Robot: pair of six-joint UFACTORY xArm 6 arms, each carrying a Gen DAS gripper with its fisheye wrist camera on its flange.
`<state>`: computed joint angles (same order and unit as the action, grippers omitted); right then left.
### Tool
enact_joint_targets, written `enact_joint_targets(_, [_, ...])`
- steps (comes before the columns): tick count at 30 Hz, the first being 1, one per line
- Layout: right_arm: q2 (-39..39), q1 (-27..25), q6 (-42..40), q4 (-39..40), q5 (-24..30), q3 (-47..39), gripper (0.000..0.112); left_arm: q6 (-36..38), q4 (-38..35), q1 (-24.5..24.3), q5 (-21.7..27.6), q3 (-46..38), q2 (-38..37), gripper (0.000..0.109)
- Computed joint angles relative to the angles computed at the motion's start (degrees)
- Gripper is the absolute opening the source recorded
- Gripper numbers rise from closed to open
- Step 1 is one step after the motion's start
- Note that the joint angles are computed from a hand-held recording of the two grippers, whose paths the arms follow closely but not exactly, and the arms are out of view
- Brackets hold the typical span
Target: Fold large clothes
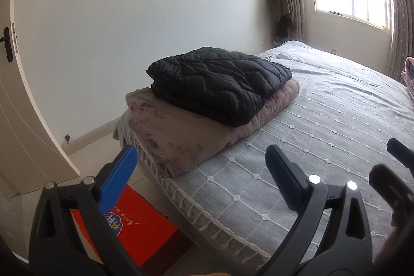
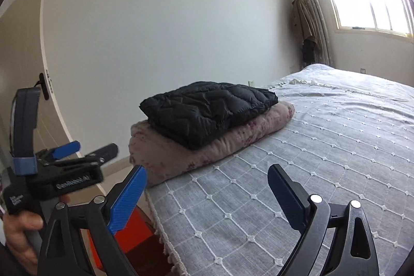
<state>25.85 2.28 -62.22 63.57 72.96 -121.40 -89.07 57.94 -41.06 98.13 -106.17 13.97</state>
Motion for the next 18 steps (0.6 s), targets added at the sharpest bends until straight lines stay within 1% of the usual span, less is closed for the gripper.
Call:
enact_joint_targets(1, [-0.5,-0.2,-0.8,0.3,0.2,0.6,0.102,0.0,0.1,-0.1,0.3,-0.6,0.4,0.099])
enact_joint_targets(4, [-1.4,-0.5,-2.2,1.1,0.6,1.7,0.103,-0.2,0.9,-0.8,2.0,-2.5,1.7,0.099])
enact_joint_targets(6, [-1.5,-0.7,-1.8,1.5,0.7,1.8,0.103,-0.4,1.5,-1.1,2.8,-3.2,2.2,0.099])
enact_joint_targets(11, [-1.4,-0.7,-1.2,1.4,0.7,1.7,0.103,-0.3,1.2,-1.4,2.9,-5.1,3.5,0.099])
enact_joint_targets(18, [-0.6,-0.9,0.0,1.4,0.3,0.7,0.103,1.7,1.4,-1.4,2.4,-8.2,5.7,0.099])
